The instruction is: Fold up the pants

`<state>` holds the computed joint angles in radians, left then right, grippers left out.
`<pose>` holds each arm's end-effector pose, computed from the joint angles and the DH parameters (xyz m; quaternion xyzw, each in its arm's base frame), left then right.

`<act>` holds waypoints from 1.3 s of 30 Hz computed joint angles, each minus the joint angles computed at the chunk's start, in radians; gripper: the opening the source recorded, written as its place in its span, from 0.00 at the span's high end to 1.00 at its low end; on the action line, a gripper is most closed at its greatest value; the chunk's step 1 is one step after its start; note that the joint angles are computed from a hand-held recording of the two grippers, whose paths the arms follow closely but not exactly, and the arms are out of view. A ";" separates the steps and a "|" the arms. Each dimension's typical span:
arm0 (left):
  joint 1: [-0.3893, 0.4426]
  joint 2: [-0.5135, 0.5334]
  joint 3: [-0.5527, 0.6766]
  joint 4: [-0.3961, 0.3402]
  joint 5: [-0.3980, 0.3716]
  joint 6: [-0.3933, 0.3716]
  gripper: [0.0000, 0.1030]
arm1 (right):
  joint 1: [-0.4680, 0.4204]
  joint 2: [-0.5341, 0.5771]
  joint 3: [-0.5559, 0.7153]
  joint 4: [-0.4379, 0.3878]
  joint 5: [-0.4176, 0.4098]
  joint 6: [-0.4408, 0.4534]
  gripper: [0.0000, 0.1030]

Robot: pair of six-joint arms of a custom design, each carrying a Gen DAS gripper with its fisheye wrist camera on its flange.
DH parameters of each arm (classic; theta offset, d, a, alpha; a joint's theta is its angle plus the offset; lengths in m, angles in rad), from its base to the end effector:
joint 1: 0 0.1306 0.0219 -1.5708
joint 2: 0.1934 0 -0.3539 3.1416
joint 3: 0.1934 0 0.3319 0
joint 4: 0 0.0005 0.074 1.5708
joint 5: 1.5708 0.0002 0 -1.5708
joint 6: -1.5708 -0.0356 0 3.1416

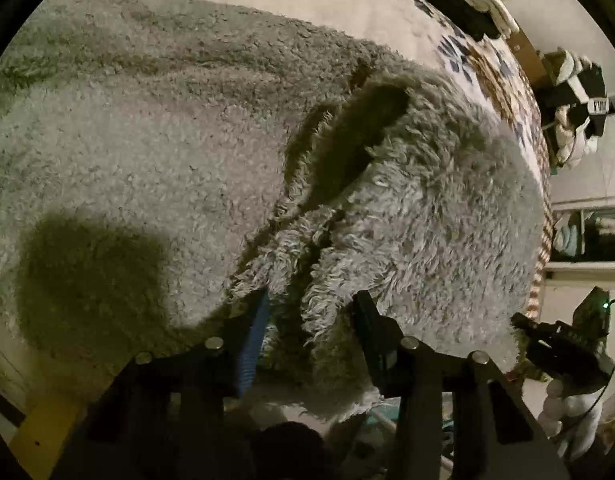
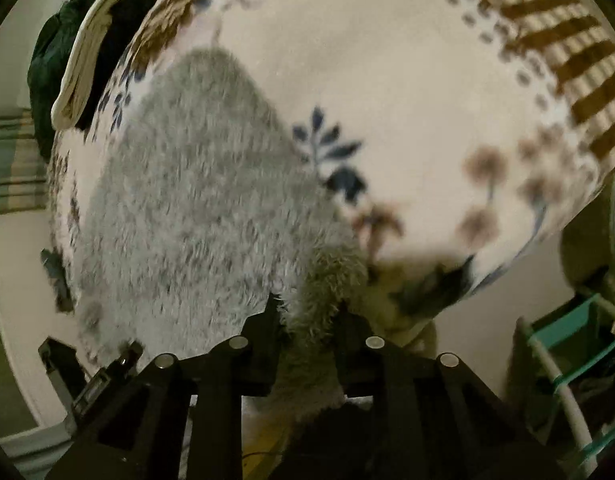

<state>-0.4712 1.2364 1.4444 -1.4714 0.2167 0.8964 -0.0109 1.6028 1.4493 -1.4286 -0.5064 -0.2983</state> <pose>0.2900 -0.1569 0.4458 -0.1911 0.9638 -0.1790 0.0505 0.4278 0.0121 0.3197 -0.1505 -0.9563 -0.2471 0.0413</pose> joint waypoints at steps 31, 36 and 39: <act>0.689 -0.575 -0.499 0.301 -0.073 0.074 0.10 | 0.433 0.221 0.518 -0.160 0.123 -0.068 0.28; 0.652 -0.549 -0.519 0.430 -0.073 0.095 0.63 | 0.446 0.214 0.479 -0.127 0.129 -0.101 0.28; 0.610 -0.524 -0.488 0.437 -0.101 0.099 0.80 | 0.442 0.202 0.451 -0.100 0.128 -0.118 0.28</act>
<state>0.1393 0.7119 0.9560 -1.0341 0.1156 0.9957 0.4310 1.8051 1.9005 -1.5290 -0.3781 -0.4161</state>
